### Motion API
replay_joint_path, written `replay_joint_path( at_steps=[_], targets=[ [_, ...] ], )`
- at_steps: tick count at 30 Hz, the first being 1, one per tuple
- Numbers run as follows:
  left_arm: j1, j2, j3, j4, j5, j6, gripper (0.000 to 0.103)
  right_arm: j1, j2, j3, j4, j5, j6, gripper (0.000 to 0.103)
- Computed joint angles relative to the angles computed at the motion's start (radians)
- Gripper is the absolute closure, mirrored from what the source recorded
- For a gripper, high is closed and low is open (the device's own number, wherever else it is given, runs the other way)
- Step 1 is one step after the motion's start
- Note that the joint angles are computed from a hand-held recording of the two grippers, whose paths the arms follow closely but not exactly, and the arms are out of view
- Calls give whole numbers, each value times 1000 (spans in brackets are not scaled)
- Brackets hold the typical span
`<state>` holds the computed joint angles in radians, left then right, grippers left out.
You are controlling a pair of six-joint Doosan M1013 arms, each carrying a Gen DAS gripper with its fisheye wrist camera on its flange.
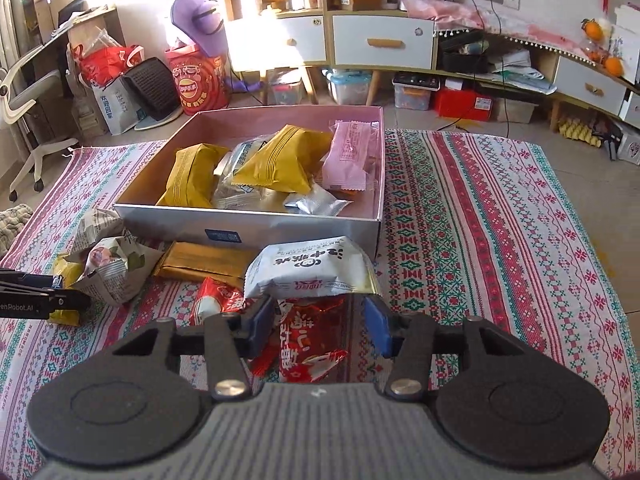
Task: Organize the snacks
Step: 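Move the left gripper to the yellow ARD chip bag while the right moves to the red candy packets, then grasp a red candy packet with the right gripper while the left grasps the yellow chip bag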
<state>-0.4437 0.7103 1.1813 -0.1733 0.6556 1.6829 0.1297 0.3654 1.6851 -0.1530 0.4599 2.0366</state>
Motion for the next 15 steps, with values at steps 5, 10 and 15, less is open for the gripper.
replay_joint_path(
  at_steps=[5,10,15],
  targets=[
    [-8,-1,-5,40,20,12,39,3,24,-21,5,57,-44,56],
    [-11,-3,-1,34,29,52,39,4,42,-35,16,81,-83,57],
    [-6,-7,1,-31,61,124,41,-1,43,-33,61,72,-134,70]
  ],
)
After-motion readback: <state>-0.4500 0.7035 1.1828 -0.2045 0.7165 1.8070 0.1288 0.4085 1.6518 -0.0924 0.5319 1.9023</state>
